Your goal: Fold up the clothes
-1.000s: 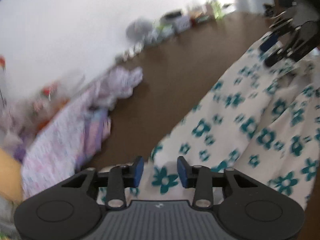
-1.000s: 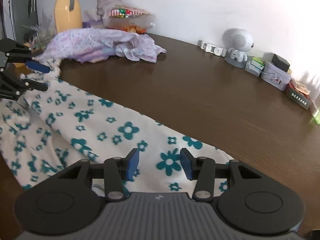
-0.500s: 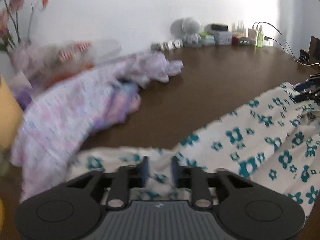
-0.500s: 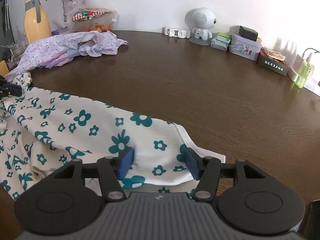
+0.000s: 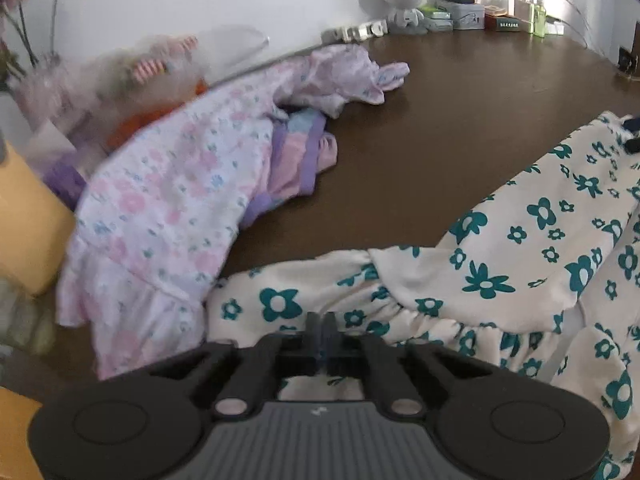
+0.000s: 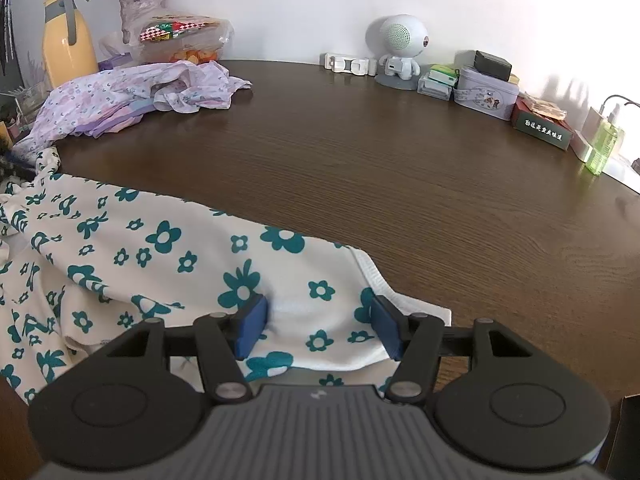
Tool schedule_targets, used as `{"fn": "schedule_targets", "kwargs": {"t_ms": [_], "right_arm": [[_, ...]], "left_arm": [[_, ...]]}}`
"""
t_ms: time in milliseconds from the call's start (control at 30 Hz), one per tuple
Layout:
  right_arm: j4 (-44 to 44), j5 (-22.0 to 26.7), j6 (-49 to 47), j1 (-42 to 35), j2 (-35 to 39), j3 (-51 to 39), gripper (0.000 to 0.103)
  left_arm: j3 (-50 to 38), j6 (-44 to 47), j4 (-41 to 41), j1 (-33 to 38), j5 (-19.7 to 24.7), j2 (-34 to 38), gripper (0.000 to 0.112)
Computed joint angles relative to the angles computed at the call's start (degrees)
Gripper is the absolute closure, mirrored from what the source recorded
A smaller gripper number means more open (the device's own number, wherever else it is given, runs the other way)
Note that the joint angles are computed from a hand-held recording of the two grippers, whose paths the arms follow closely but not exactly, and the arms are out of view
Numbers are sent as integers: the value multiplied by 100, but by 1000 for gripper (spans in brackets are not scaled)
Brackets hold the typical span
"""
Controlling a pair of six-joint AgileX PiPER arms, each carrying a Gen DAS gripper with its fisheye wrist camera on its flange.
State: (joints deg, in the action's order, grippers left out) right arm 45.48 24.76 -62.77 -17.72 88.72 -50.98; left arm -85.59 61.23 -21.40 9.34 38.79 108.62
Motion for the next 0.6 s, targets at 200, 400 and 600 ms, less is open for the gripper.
{"fn": "schedule_targets", "kwargs": {"t_ms": [200,400,600], "right_arm": [[86,11,-90,-32,14,2,42],[308,-29,-326,-63,11,55,41],[317,-10,-344,-74,11,49,41]], "left_arm": [[1082,96,-147,123,-439,-1180,112],[1498,-1053,926,-48,-635,-1066,111],[1303,-354,-434,320,-769,-1164,83]]}}
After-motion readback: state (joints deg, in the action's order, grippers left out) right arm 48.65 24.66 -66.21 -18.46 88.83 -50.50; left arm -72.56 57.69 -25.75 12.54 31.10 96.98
